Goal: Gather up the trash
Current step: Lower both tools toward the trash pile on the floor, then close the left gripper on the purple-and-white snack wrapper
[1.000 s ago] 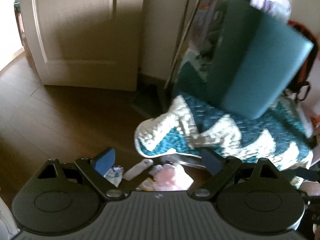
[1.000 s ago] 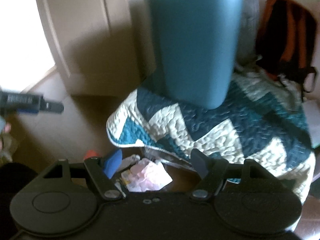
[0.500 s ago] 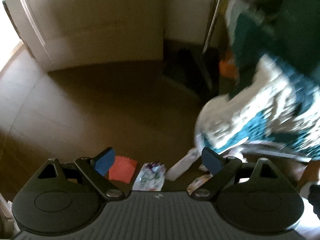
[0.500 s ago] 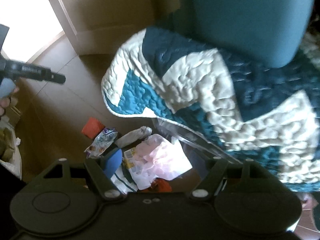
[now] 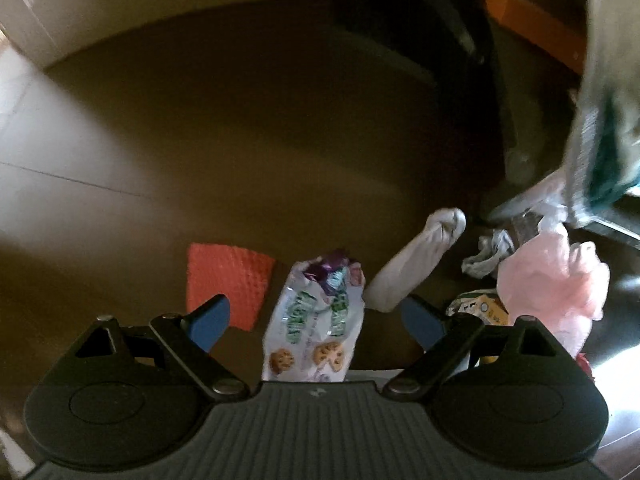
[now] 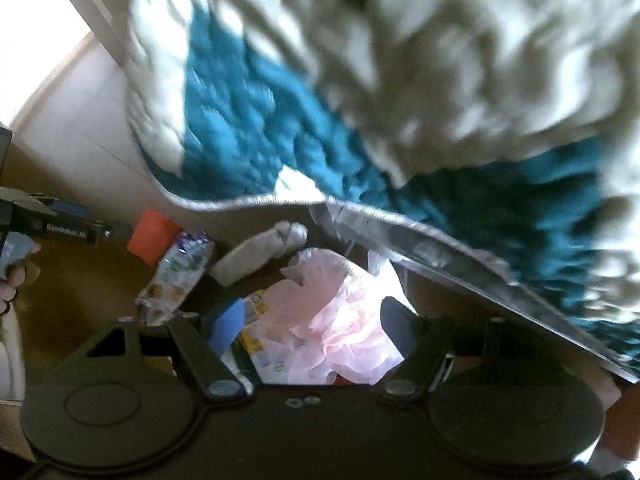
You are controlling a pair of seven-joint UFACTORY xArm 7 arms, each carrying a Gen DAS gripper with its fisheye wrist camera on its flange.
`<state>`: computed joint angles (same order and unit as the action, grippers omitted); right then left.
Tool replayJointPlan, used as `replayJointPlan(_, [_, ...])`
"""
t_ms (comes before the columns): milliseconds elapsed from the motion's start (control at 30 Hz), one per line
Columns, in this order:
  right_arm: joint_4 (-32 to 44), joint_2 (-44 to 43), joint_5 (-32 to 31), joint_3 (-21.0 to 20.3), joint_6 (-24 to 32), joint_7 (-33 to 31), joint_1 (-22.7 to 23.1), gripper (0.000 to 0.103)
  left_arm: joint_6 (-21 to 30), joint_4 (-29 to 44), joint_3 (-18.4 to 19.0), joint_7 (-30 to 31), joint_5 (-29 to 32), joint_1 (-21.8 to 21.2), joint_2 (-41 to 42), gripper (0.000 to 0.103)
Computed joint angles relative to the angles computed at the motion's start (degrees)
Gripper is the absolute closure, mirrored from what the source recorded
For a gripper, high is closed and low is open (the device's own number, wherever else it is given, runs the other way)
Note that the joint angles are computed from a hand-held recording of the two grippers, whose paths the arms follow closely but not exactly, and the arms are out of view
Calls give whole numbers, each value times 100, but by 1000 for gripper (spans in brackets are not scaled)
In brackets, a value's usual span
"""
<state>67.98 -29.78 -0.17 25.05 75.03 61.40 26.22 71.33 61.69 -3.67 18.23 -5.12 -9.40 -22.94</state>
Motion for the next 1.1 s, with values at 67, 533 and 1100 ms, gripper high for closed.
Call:
replayJointPlan(67, [-168, 86, 66, -32, -109, -34, 23, 28, -206, -205, -50, -73, 2, -9, 94, 9])
replayJointPlan(533, [-983, 346, 312, -357, -743, -276, 197, 30, -876, -198, -92, -703, -89, -52, 1360, 10])
replayJointPlan(1100, [-1238, 287, 302, -388, -666, -363, 294, 34, -951, -312, -70, -1123, -68, -1, 1500, 71])
